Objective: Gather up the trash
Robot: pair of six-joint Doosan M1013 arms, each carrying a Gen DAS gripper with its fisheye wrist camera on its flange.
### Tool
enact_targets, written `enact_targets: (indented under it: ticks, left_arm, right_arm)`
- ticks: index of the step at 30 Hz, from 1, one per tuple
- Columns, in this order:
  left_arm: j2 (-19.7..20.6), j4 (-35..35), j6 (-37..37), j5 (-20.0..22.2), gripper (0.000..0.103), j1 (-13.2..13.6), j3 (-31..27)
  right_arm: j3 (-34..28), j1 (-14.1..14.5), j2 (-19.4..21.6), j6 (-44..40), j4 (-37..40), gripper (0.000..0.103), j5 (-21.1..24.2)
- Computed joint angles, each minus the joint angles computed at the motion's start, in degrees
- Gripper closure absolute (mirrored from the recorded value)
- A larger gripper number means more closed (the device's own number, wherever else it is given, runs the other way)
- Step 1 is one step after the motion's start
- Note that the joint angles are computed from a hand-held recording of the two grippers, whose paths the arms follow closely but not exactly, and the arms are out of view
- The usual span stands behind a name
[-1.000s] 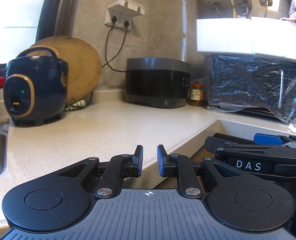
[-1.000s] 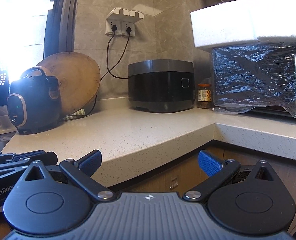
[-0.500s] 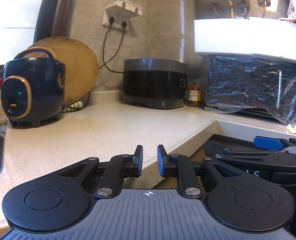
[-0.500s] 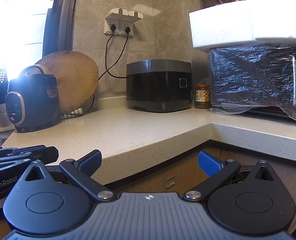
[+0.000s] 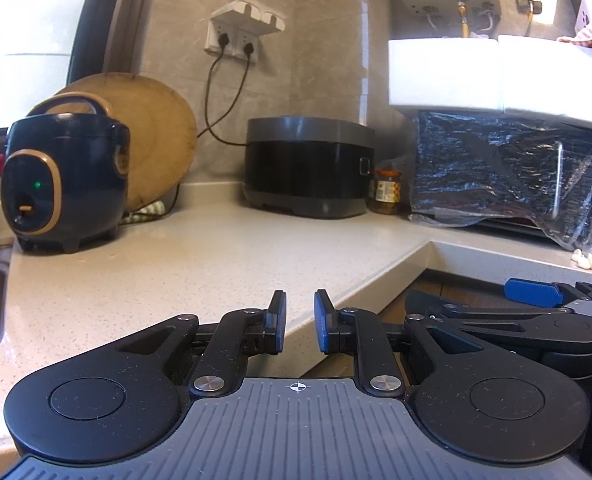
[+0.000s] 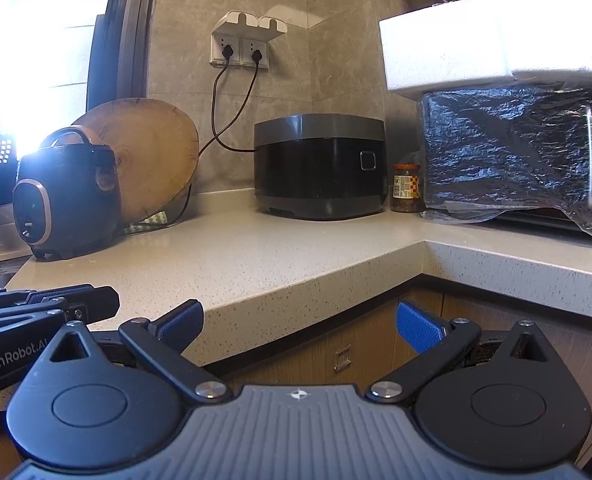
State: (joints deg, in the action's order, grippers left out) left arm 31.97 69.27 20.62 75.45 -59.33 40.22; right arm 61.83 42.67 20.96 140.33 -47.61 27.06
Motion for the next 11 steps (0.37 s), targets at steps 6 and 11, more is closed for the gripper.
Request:
enact_targets:
  ticks: [6,11]
  left_arm:
    - [0.26,0.42,0.33,0.25,0.084,0.01,-0.27]
    - [0.16,0.23,0.02,-0.15,0.084,0.13,-0.07]
  right_arm:
    - [-0.26,0.17,0.2,-0.13,-0.13,0.0,0.39]
    - [-0.78,0.2,0.56,-0.1,0.17,0.0,0.59]
